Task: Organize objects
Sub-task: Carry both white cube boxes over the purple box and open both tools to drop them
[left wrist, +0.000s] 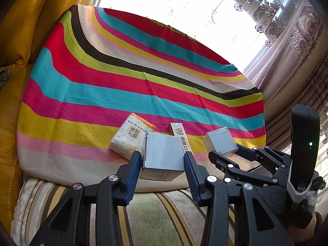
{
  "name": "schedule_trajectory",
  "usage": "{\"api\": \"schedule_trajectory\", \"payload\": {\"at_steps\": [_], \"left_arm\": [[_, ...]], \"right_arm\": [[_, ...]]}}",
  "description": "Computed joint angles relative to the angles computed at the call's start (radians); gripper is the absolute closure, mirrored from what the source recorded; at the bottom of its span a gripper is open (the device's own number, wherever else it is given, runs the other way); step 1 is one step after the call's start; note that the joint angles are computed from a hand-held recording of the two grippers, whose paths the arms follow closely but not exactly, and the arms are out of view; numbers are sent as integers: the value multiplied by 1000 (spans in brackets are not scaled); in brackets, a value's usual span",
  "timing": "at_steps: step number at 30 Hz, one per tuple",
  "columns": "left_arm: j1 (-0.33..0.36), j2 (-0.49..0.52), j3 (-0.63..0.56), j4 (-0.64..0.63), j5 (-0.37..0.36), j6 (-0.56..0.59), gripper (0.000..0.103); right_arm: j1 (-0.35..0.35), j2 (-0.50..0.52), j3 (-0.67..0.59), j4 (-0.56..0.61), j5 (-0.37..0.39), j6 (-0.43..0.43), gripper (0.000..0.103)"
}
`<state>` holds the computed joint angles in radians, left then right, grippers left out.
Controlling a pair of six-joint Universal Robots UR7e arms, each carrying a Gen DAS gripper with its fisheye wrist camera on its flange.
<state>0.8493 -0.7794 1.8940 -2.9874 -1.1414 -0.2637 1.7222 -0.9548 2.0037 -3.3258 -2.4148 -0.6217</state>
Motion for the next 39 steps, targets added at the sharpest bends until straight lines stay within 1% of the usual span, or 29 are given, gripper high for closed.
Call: {"api": "schedule_trajectory", "payload": {"at_steps": [10, 20, 25, 33, 39], "left_arm": [[-69, 61, -48, 64, -81, 16, 59], [-158, 171, -148, 151, -193, 45, 59], [-200, 229, -200, 202, -255, 64, 59], [-258, 300, -262, 254, -313, 104, 59], [-277, 336, -296, 290, -364, 134, 58]], "right_arm": [[-43, -165, 130, -69, 7, 29, 54], [-137, -372, 255, -128, 27, 43, 54], [-208, -484, 314, -146, 48, 42, 54], [-348, -660, 386, -125, 107, 71, 54], [-432, -744, 407, -107, 138, 102, 54]]}}
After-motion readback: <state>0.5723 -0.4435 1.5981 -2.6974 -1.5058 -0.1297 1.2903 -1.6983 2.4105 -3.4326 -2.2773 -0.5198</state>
